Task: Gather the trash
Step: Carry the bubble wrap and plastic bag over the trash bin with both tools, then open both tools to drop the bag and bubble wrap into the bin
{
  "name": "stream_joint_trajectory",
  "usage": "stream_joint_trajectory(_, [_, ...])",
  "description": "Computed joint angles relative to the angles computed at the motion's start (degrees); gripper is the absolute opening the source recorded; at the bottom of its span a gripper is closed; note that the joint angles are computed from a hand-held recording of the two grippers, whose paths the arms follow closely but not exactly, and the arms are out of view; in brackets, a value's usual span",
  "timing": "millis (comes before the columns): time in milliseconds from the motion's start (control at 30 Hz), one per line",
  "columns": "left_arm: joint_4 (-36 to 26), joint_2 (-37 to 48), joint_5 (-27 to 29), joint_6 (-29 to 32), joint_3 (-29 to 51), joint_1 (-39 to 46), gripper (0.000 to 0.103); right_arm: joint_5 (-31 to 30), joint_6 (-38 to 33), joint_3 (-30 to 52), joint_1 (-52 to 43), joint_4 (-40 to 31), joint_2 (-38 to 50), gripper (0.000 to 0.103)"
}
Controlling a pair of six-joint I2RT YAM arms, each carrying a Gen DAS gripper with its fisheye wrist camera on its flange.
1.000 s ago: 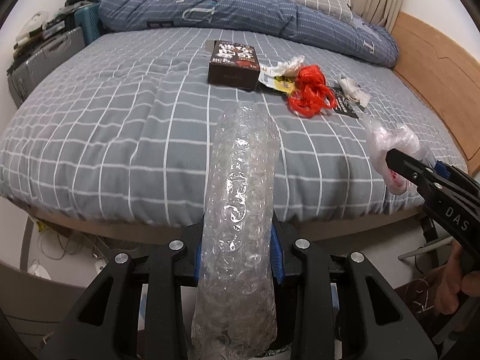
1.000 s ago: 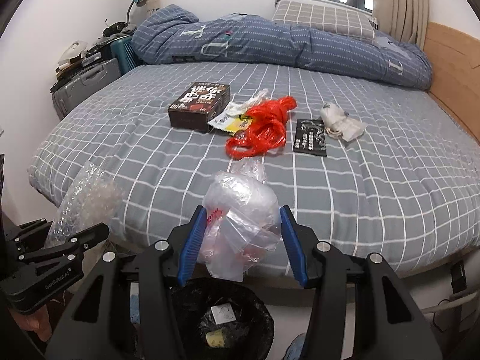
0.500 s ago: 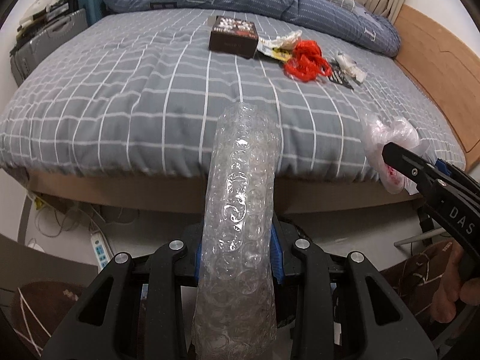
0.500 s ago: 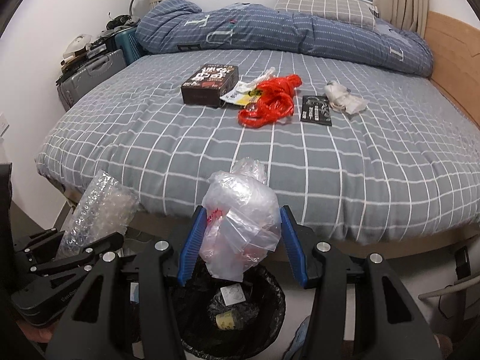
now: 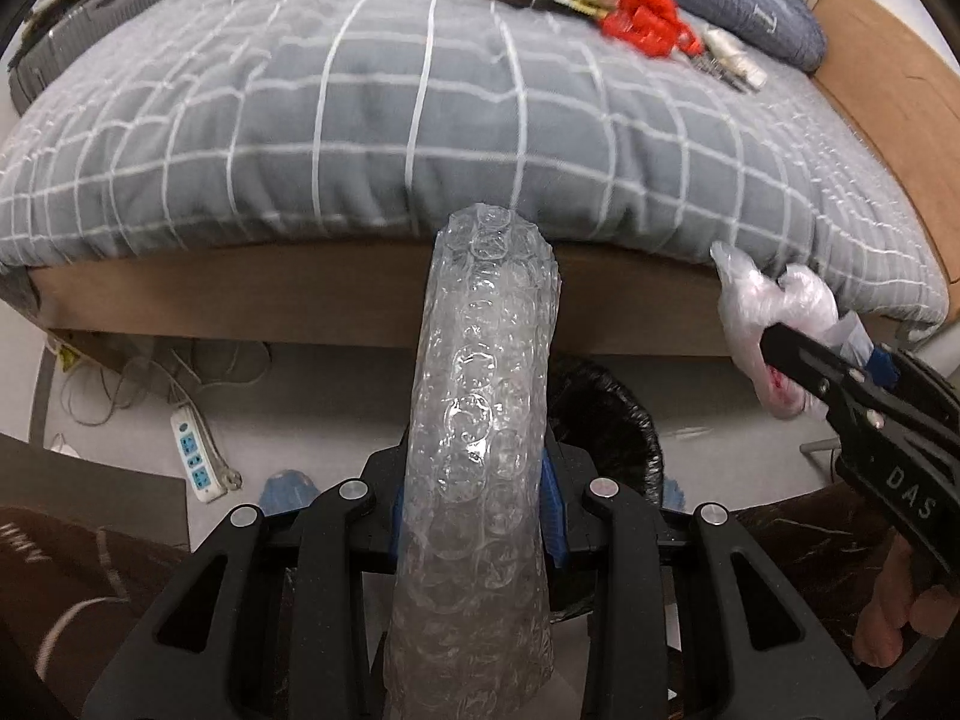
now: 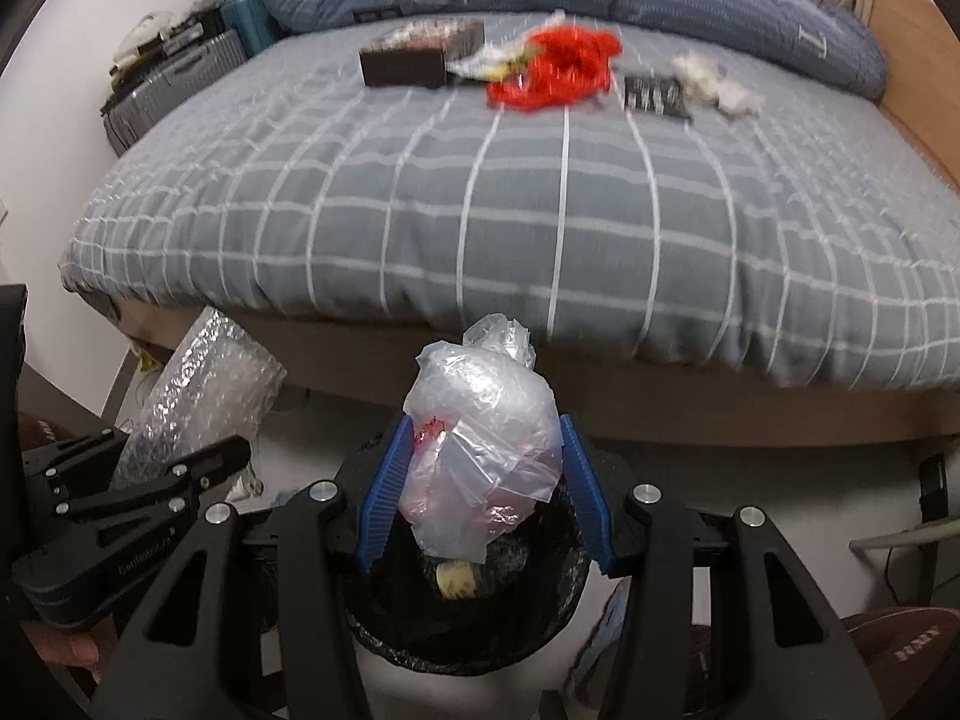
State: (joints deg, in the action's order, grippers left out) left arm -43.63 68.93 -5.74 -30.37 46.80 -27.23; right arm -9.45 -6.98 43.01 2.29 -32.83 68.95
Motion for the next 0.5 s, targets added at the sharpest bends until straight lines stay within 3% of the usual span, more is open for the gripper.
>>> stream_joint_trajectory(233, [4.24,2.28,0.86,3.44,-4.03,3.13,0.031,1.24,1.14,-2.18,2.22,3.53,6.03,0.048])
stream_joint_trajectory(500, [3.91,-0.74,2.51,5.91,-7.58,7.98,0.031,2.3,4.03,-1.89,8.08,5.54,8.81,0.05])
